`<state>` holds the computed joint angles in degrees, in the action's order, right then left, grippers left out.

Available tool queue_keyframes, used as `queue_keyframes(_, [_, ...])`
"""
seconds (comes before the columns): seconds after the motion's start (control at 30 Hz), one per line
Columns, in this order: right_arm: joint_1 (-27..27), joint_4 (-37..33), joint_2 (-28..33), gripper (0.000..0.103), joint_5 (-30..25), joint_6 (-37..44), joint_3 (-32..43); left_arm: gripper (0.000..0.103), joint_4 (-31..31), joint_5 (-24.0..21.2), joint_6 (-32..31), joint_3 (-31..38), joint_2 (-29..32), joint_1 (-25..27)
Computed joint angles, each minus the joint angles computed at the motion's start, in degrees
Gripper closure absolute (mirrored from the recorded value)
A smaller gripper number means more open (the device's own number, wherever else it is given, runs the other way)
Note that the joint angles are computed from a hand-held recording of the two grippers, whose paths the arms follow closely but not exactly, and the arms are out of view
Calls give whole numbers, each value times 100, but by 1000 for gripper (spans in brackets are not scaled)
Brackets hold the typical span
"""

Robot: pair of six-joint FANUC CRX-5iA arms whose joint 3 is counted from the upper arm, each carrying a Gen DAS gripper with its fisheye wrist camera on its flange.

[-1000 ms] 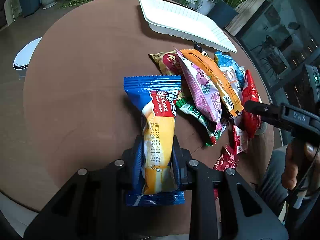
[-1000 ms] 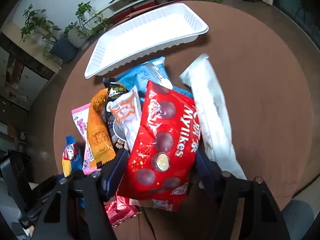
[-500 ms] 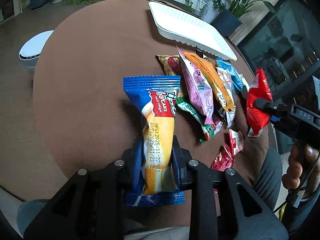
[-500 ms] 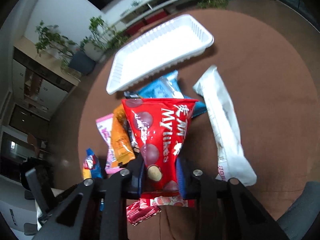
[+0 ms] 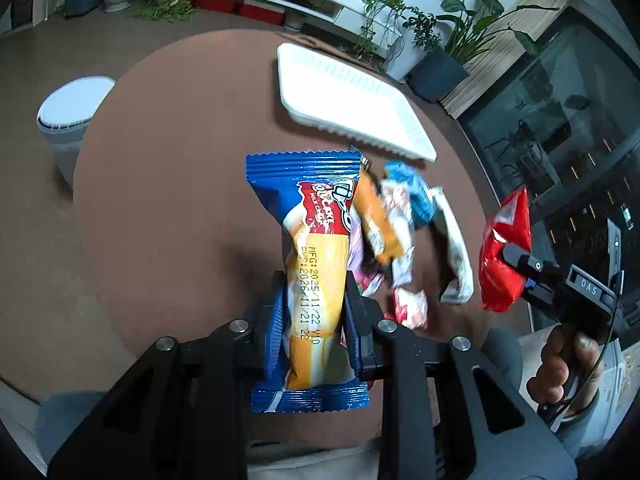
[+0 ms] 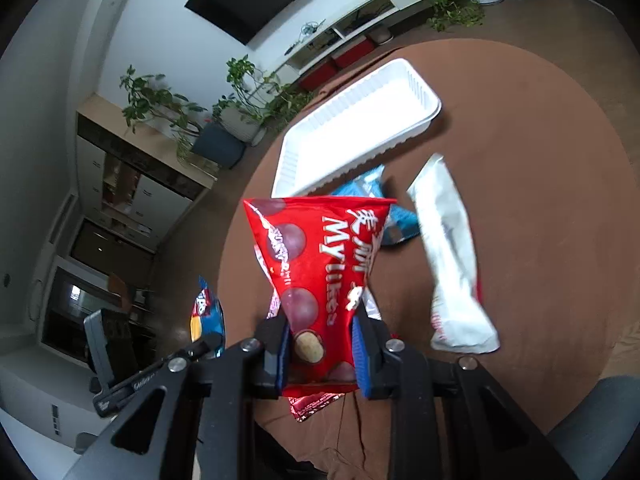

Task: Organize snacks
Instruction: 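Carry both packets over the white tray and release them inside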

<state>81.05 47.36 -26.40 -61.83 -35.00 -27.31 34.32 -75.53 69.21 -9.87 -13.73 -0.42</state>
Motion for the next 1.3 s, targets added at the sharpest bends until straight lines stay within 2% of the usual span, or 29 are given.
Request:
queue_keyframes(0.07, [0,19,-150,75,-82,51,-42,79,-100,54,68,288,172,-109])
queue_keyframes(0.23, [-161,-191,-194,76,-573,770,224,79,-697,326,323,1000,572,-454])
queue_keyframes(0.43, [-1191,-570,247,76,-521,2189,892,79,-1270,681,386,2177,1281,-847])
queue_keyframes(0.5, [-1547,-715,324,76,-436,2630,1037,79,-1440,701,536,2765,1717,-1044])
queue_keyframes(0.6, [-2193,-890,640,76,-274,3339,1427,79,-1639,548,640,3716,2388,-1230])
queue_keyframes(0.7, [-2834,-1214,1026,76,-84,4219,1927,79,-1749,174,725,4714,3125,-1406])
queue_keyframes(0.77, [-3283,-1657,1412,76,3,4894,2383,79,-1933,-22,826,5305,3589,-1560])
queue_keyframes(0.9, [-3850,-2531,2069,76,52,5970,3094,79,-2327,-672,1046,6630,4630,-1844])
queue_keyframes(1.0, [-4122,-3013,2492,76,-148,6476,3475,79,-2571,-965,1160,7156,5098,-2009])
queue_keyframes(1.1, [-4292,-3325,2737,76,-313,6706,3627,79,-2667,-1047,1201,7182,5259,-2058])
queue_keyframes(1.3, [-4490,-3669,2761,76,-555,6837,3432,79,-3012,-1483,1358,8065,5975,-2326])
